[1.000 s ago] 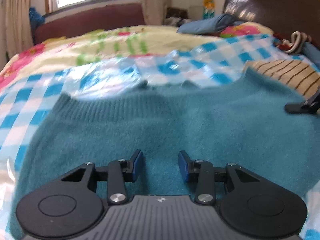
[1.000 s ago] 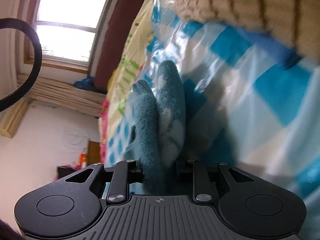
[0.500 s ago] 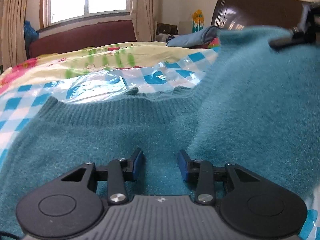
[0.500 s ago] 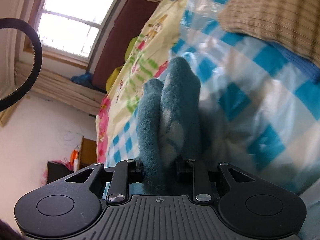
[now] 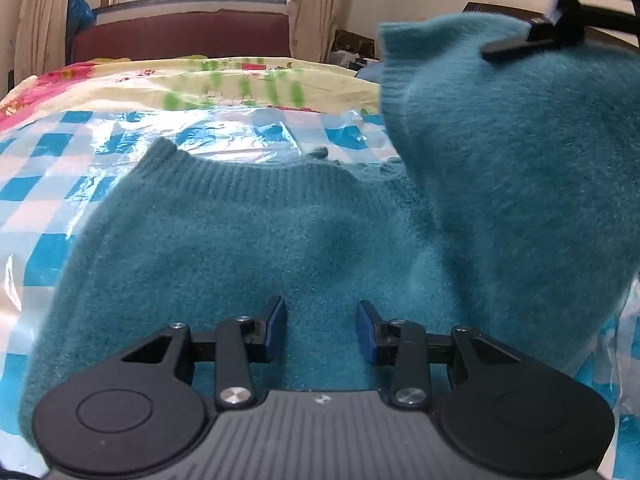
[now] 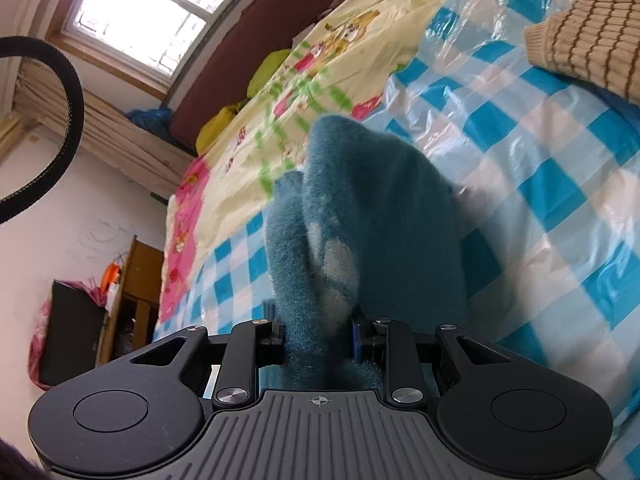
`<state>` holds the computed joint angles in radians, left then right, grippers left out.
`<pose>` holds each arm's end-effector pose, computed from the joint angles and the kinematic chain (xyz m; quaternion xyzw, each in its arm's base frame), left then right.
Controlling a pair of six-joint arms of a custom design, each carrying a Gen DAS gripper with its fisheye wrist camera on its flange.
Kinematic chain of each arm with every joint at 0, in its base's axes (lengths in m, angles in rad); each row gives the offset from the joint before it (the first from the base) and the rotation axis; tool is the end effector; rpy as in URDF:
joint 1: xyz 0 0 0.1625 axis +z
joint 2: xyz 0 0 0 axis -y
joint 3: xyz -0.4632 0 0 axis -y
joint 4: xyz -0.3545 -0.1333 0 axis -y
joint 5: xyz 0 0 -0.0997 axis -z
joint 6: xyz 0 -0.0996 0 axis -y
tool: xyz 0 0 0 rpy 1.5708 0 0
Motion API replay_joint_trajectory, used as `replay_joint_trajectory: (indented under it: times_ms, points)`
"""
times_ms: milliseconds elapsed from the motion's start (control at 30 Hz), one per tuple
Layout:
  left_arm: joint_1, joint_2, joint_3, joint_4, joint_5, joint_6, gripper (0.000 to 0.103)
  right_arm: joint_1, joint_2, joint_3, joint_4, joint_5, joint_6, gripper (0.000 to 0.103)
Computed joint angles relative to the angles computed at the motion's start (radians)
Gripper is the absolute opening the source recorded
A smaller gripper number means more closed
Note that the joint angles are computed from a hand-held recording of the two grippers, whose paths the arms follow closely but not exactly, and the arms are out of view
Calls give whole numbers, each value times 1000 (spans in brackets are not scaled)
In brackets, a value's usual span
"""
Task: Fold small clothes
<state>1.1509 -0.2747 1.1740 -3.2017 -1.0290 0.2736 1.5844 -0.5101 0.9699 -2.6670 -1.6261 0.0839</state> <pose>-0.1565 -0.8036 0.0137 0.2158 0.8788 -0.3620 0.2240 0.1395 -0.8594 0.2106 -0.0420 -0.9485 0.3136 0.0110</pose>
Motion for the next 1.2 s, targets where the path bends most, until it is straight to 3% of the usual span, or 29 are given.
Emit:
replay_joint_trajectory:
  times_ms: [233, 367, 433, 533, 800, 933, 1033, 1200]
  points:
    - [16, -72, 56, 39, -67, -89, 41, 46, 88, -88, 51, -53, -4, 26]
    - [-1, -130, 164, -103, 14, -16, 41, 60, 131, -142, 92, -76, -14, 26]
    - [8, -141, 172, -69, 34, -45, 41, 65, 142, -153, 100, -91, -16, 26]
    - [38, -138, 133, 81, 9, -146, 41, 77, 163, -177, 111, -123, -9, 26]
    - [52, -152, 139, 95, -34, -182, 41, 112, 263, -300, 177, -158, 13, 26]
    - [57, -167, 160, 86, -66, -203, 42, 122, 355, -445, 264, -182, 46, 36]
    - [59, -198, 205, 64, -87, -225, 44, 119, 376, -488, 315, -144, 58, 51]
    - [50, -275, 369, -77, -102, -273, 45, 107, 326, -419, 313, -24, 21, 53]
